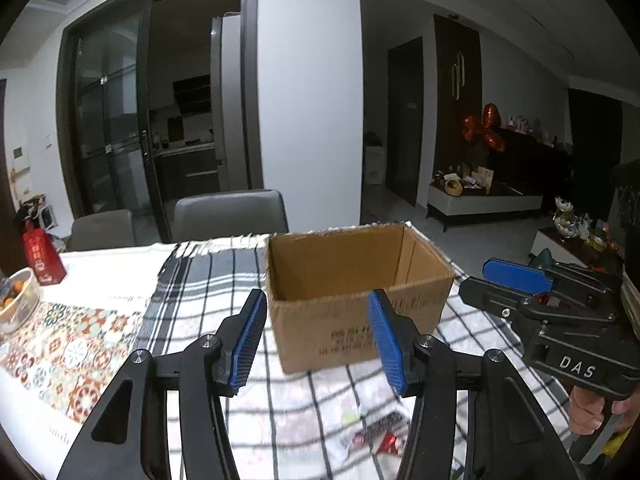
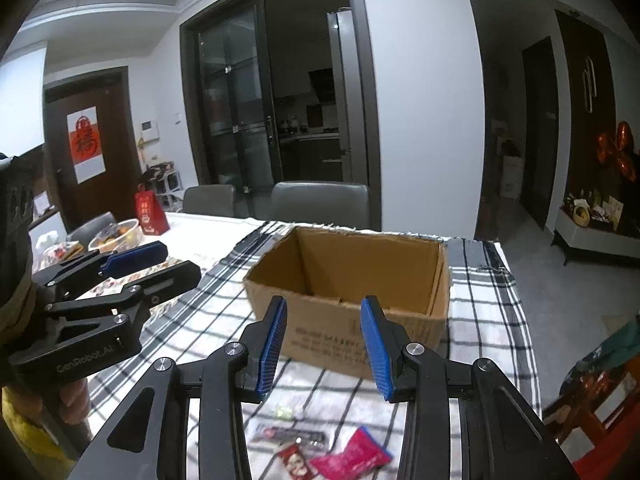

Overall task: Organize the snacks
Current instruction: 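Move both open tools back down to the remaining snacks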

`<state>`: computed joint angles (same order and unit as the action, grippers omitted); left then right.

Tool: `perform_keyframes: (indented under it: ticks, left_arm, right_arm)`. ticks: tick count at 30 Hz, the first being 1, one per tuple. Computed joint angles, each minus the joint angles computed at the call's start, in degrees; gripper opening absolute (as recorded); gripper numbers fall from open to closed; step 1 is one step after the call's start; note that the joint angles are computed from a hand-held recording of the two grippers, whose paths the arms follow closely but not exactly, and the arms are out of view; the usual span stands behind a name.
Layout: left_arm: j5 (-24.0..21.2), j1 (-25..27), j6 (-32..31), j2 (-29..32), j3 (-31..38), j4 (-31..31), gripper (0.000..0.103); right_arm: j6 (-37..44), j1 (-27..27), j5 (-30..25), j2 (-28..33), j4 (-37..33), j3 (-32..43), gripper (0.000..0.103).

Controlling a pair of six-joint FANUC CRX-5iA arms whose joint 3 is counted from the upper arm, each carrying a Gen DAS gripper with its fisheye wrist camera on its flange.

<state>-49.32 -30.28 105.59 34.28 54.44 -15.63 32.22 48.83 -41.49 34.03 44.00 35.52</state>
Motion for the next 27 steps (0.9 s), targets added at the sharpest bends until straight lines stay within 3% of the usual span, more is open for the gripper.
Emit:
perform_keyframes:
  ticks: [5, 15, 24, 27]
  left_arm:
    - [-0.6, -1.5, 4.9, -4.2, -6.2, -4.5, 0.052]
    - [-1.5, -2.6, 9.8, -9.0, -15.8, -3.7, 0.052]
    - [-5.0, -4.1, 18.2, -10.0, -20.0, -5.0, 0.052]
    - [-7.4, -5.1, 24.2, -9.6, -20.1, -6.9, 0.052]
  right_arm:
    - [-4.4, 1.4, 1.0, -3.1, 3.9, -6.6, 0.040]
    - [-10.8, 3.5, 1.5, -7.7, 7.7, -17.1, 0.040]
    - [-7.0, 4.2, 2.9, -8.6, 4.3, -20.6, 0.040]
    - [-4.1, 4.0, 4.2, -8.5, 2.6, -21.1, 0.040]
